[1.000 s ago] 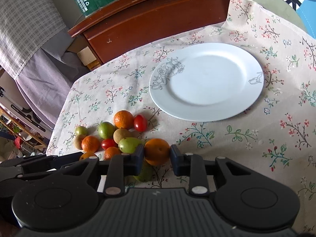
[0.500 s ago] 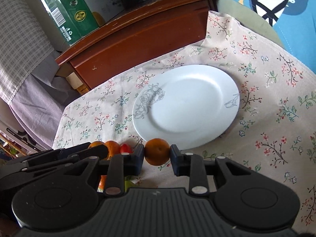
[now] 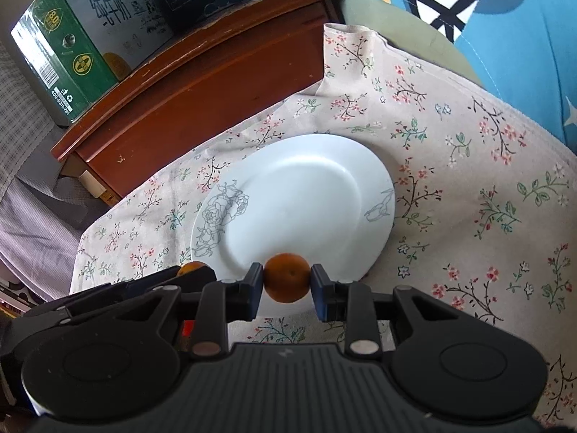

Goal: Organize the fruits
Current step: 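Carry the tangerine in the left gripper to the white plate while the right carries its tangerine, then open both grippers to release the tangerines onto the plate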

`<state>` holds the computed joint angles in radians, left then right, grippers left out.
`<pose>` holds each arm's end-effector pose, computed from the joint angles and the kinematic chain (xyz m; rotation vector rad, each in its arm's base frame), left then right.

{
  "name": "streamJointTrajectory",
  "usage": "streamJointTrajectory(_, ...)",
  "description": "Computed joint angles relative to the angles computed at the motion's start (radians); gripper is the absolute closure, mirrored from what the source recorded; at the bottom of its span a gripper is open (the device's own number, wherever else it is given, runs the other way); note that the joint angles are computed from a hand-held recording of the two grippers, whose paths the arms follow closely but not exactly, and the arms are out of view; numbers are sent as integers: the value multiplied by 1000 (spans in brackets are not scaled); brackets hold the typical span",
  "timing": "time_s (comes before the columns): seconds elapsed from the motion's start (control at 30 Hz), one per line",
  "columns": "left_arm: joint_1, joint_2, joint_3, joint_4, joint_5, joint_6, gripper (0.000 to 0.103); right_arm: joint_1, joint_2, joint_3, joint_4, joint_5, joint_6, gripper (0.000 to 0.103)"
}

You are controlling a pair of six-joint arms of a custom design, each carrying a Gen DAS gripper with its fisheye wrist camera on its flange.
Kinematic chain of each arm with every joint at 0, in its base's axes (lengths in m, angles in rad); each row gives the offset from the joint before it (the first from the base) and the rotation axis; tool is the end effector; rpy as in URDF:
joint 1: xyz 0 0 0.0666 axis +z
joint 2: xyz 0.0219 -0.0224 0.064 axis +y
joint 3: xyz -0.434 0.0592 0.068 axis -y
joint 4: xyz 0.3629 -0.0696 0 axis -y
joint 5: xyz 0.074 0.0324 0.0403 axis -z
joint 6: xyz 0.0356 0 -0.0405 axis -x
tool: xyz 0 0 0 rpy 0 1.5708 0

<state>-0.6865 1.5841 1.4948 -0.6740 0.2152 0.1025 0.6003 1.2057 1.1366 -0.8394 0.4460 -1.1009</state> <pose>0.4092 -0.3457 0.4559 0.7969 2.2665 -0.6334 0.3040 0.1890 0.4514 0.7662 2.2507 0.2581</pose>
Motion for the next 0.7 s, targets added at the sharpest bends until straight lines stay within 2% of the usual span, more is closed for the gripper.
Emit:
streamJointTrajectory(0.17, -10, 1, 1, 16, -16, -5, 68, -6, -4, -6, 9, 6, -21, 72)
streamJointTrajectory(0.23, -16, -6, -1, 25, -46, -2, 52, -5, -8, -8, 15, 13, -28, 72)
streamJointTrajectory(0.33, -15, -15, 4, 22, -74, -1, 41, -4, -13, -7, 12, 22, -29, 72)
streamJointTrajectory(0.57, -8, -24, 46, -67, -131, -18, 36, -3, -15, -14, 37, -6, -12, 72)
streamJointTrajectory(0.7, 8, -29, 66, -131, -129, -26, 32, 5, -13, -13, 47, -15, 3, 71)
